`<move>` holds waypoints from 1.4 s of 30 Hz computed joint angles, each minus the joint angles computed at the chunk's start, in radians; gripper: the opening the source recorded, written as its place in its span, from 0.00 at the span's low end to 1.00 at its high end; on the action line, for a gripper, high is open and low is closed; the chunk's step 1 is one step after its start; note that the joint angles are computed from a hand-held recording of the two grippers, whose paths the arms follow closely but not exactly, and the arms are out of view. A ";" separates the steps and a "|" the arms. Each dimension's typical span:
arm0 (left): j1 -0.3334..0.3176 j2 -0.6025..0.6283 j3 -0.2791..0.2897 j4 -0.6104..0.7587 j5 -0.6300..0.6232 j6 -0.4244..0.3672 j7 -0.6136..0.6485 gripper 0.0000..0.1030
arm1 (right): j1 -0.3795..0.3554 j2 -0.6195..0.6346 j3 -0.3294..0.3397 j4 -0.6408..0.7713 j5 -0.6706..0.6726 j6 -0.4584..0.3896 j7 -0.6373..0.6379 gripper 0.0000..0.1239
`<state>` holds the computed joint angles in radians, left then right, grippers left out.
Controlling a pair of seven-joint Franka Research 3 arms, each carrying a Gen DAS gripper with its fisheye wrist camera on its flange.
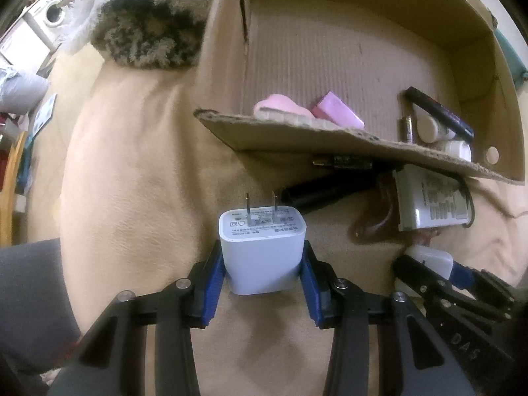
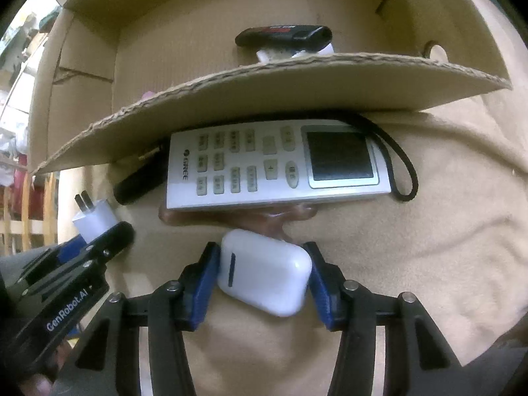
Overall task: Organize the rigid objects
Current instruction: 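Grasp the white charger plug with the left tool while the right tool grasps the white earbud case, then carry the charger plug and earbud case into the box and open both tools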
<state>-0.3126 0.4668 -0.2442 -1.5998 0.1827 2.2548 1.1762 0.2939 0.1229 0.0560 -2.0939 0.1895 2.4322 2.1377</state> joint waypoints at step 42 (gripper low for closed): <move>-0.007 -0.114 0.010 0.052 0.110 0.140 0.007 0.38 | -0.062 -0.198 0.006 -0.031 -0.032 0.250 -0.158 0.42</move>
<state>-0.3194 0.3524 -0.2341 -1.5474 0.2928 2.3943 1.1835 0.2317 -0.0748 0.0621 -2.1251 0.1570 2.6827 1.9800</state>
